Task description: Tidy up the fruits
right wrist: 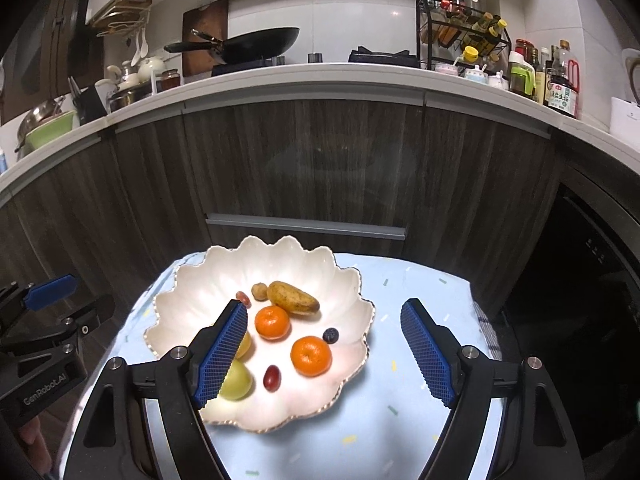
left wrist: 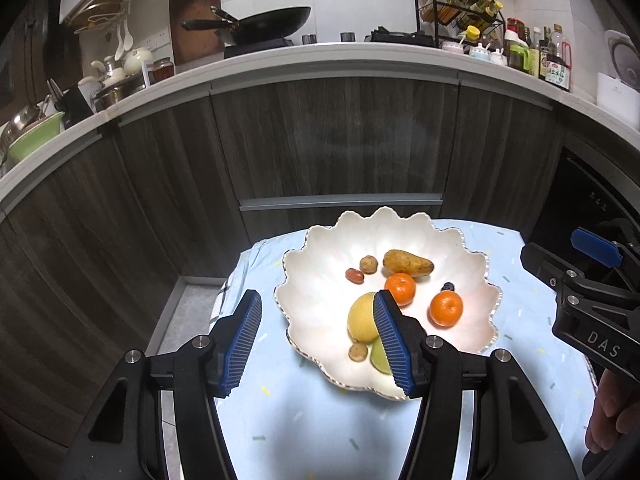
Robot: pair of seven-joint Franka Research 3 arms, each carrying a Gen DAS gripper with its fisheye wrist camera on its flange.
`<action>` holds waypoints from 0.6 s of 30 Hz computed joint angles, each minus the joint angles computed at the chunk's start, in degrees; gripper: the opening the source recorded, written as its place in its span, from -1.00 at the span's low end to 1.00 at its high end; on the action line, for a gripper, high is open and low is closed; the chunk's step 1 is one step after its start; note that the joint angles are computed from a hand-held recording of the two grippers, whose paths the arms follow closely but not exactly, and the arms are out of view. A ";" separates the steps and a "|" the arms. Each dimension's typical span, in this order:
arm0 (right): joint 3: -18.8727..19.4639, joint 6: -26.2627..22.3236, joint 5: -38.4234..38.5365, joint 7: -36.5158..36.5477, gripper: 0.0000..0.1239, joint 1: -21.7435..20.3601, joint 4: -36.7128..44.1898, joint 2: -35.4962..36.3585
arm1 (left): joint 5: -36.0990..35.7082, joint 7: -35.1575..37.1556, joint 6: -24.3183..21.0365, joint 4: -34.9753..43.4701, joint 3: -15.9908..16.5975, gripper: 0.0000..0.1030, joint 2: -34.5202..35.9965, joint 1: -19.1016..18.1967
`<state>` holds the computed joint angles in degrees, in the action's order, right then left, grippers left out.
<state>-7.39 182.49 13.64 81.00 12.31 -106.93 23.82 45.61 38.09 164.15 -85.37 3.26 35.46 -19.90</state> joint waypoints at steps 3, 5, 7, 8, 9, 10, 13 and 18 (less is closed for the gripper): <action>0.16 1.18 0.16 -0.49 0.29 0.10 -3.23 -2.60 | 1.89 -2.16 0.74 -3.09 1.04 0.11 -2.63 -1.11; -0.69 1.70 0.16 -0.44 0.29 1.01 -5.18 -4.19 | 3.05 -3.53 0.85 -5.18 1.10 0.11 -4.44 -1.32; -0.87 2.16 0.30 -0.57 0.29 1.27 -7.08 -5.83 | 4.41 -5.14 0.97 -7.11 1.09 0.11 -6.07 -1.45; -0.96 2.49 0.36 -0.61 0.29 1.45 -7.98 -6.56 | 5.36 -6.15 1.00 -8.26 1.14 0.11 -7.03 -1.60; -1.39 2.73 0.33 -0.59 0.29 1.95 -8.67 -7.12 | 6.21 -7.03 1.07 -9.32 1.01 0.11 -7.91 -1.57; -2.24 3.19 0.23 -0.52 0.29 2.84 -9.81 -8.04 | 7.04 -7.81 1.16 -10.33 0.80 0.11 -8.75 -1.47; -4.42 4.45 0.28 -0.55 0.29 5.36 -13.04 -10.64 | 9.72 -10.27 0.72 -13.52 -0.02 0.11 -11.47 -1.15; -6.57 5.63 1.56 -1.21 0.29 8.10 -17.30 -14.26 | 12.78 -12.78 0.77 -17.97 -2.30 0.11 -15.10 0.47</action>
<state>-13.95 188.11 15.20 79.79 20.41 -124.23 9.56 58.39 25.31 164.92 -103.34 0.96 20.37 -19.44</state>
